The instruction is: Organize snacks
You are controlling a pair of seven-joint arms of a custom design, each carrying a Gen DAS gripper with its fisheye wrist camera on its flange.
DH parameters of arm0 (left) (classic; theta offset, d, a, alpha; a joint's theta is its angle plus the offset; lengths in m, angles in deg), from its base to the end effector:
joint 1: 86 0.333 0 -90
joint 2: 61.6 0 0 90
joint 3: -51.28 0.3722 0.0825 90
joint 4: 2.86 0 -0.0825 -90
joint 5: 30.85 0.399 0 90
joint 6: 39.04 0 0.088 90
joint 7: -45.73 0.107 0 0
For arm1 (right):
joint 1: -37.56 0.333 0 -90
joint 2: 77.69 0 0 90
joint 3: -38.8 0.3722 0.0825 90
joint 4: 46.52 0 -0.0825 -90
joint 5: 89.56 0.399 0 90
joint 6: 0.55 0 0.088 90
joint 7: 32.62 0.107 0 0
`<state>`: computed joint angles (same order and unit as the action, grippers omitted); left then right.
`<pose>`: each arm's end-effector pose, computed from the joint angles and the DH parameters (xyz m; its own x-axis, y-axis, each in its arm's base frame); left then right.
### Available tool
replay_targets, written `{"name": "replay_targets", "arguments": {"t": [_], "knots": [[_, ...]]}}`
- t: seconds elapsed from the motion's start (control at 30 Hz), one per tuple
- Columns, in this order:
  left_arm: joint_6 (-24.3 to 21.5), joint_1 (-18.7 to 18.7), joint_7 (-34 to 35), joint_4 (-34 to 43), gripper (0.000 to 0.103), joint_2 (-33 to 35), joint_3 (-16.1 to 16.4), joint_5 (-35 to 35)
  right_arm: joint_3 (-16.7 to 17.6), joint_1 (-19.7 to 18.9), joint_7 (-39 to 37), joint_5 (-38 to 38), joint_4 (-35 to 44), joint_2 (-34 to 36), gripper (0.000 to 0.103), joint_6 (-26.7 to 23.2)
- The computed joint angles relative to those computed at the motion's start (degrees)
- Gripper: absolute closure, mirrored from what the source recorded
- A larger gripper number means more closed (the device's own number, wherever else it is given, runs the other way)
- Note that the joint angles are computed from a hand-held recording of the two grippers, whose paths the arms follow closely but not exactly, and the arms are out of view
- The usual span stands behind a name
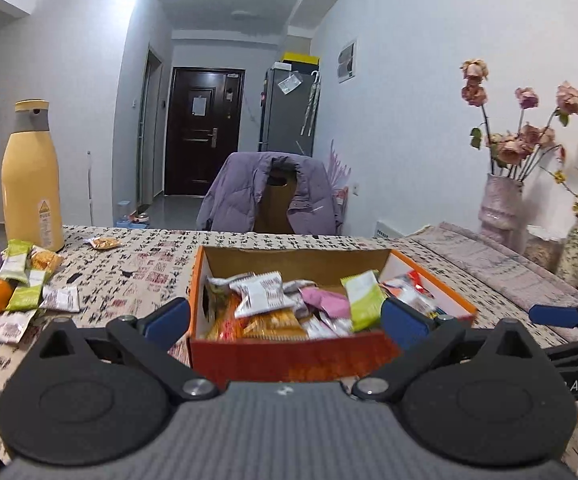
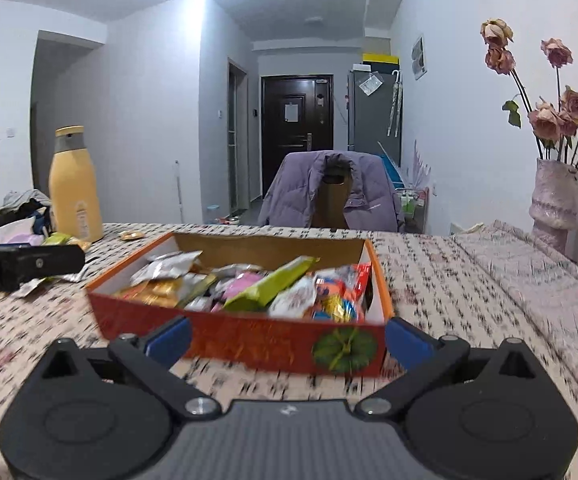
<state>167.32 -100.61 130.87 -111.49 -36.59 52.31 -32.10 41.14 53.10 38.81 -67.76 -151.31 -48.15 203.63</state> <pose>0.6865 -0.1653 0.4720 -0.1963 -0.9765 0.0891 -0.3091 -0.0246 -0.9507 0.7037 0.1724 0.4351 0.1547 -0.9879 0.0123 -0.3619 -0.0683 -0.9297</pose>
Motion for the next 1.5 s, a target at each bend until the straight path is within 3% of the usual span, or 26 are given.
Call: {"name": "replay_targets", "arguments": {"t": [0.2,0.53,1.5], "knots": [[5.02,3.88,-2.25,-8.71,0.000,-3.64,-3.58,5.54,2.49,-1.74,2.89,-2.37,-9.62,-4.12,0.000,4.51],[5.55,5.82,-4.25,-15.44,0.000,-5.85,-5.15,7.98,1.84,-0.86,5.95,-1.18,-17.08,-7.34,0.000,5.25],[5.51,6.66,-6.04,-17.03,0.000,-5.94,-5.77,10.22,1.43,-0.73,8.30,-2.06,-18.63,-7.65,0.000,5.94]]}}
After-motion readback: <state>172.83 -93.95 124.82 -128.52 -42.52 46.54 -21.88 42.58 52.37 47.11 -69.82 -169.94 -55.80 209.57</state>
